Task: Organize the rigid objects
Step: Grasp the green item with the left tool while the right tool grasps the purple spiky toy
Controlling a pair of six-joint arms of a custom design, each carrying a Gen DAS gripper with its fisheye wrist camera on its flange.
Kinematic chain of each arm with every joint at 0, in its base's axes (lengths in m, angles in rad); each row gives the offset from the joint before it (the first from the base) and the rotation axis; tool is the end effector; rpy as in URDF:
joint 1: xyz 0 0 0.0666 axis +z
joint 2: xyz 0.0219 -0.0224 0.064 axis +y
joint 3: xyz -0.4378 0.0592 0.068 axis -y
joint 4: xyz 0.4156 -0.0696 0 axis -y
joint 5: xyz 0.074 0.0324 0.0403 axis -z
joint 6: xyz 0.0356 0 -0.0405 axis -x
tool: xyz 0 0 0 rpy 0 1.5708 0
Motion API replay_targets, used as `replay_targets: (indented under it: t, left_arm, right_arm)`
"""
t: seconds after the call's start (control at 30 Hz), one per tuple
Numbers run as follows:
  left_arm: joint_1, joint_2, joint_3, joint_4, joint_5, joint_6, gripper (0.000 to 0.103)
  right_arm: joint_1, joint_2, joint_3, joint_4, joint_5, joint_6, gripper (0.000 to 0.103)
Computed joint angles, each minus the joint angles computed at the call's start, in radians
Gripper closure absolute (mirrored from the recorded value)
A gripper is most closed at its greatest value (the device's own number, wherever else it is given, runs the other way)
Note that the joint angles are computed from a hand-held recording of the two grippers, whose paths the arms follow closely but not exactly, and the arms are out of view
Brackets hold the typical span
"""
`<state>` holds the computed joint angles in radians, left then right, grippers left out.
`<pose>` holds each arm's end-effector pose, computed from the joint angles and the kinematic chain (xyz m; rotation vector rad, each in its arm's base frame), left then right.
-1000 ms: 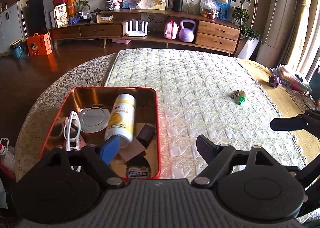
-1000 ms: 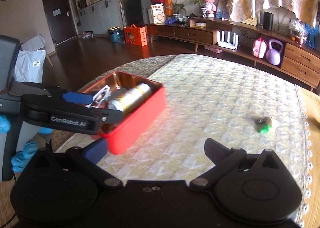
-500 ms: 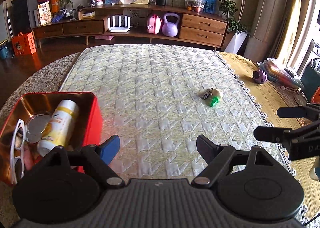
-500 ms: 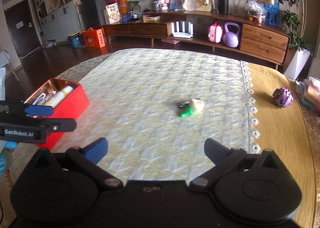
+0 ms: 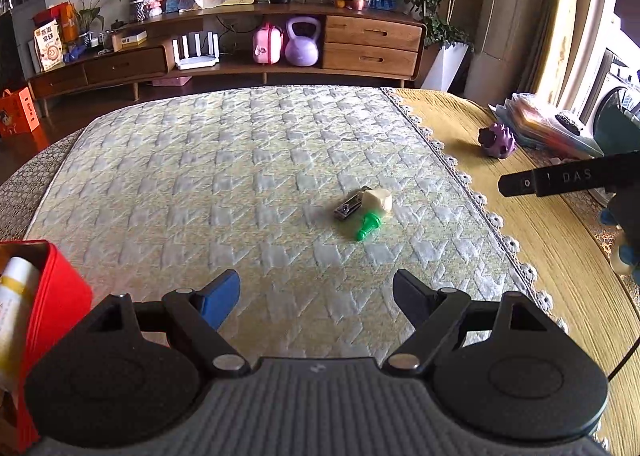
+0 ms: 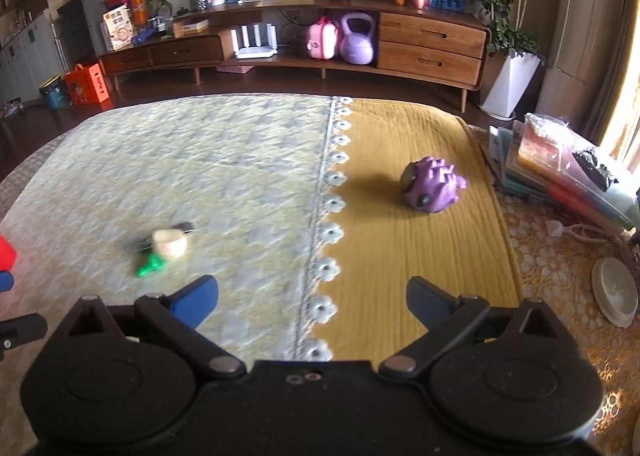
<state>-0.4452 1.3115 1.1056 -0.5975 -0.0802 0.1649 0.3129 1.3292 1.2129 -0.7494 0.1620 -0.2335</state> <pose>0.4145 -0.1950 0.4073 0.2942 2.3616 -0.1975 0.4458 0.1378 0.4405 -0.0238 2.4218 0.0511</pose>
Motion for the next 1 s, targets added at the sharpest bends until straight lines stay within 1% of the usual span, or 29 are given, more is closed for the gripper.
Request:
replay_targets:
  t: [0.13,0.3,0.53,0.63,0.73,0.77,0.83,0.9,0.97,1.0]
  left_arm:
    - [-0.011,0.055,0.032,0.014,-0.01,0.003,0.019]
    - [-0.017,0.096,0.051,0.037,-0.008,0.0,0.019]
    - [-0.025,0.153,0.072,0.065,0.003,-0.009,0.019]
    - [-0.03,0.174,0.078,0.075,0.015,-0.026,0.02]
    - [-0.036,0.187,0.076,0.104,0.012,-0.041,0.02]
    - [-0.036,0.192,0.078,0.113,0.012,-0.043,0.021]
    - [-0.035,0.206,0.085,0.124,0.024,-0.048,0.039]
    - [-0.035,0.219,0.093,0.124,0.026,-0.054,0.045]
    - [-0.036,0.222,0.089,0.15,0.026,-0.068,0.049]
    - [-0.037,0.225,0.09,0.155,0.029,-0.074,0.056]
  right_arm:
    - [-0.054,0.053,0.04,0.0,0.02,0.013,0.003]
    - [-0.109,0.114,0.088,0.001,0.036,0.023,0.004]
    - [-0.15,0.175,0.133,0.008,0.037,0.012,0.005]
    - [-0.16,0.196,0.147,0.012,0.037,0.007,0.005]
    - [-0.168,0.211,0.157,0.014,0.035,-0.002,0.007]
    - [-0.17,0.217,0.161,0.013,0.034,-0.003,0.009]
    - [-0.173,0.224,0.164,0.013,0.033,-0.003,0.014]
    - [-0.174,0.229,0.166,0.014,0.035,-0.004,0.018]
    - [-0.173,0.23,0.166,0.019,0.033,-0.003,0.022]
    - [-0.173,0.23,0.165,0.022,0.03,-0.004,0.024]
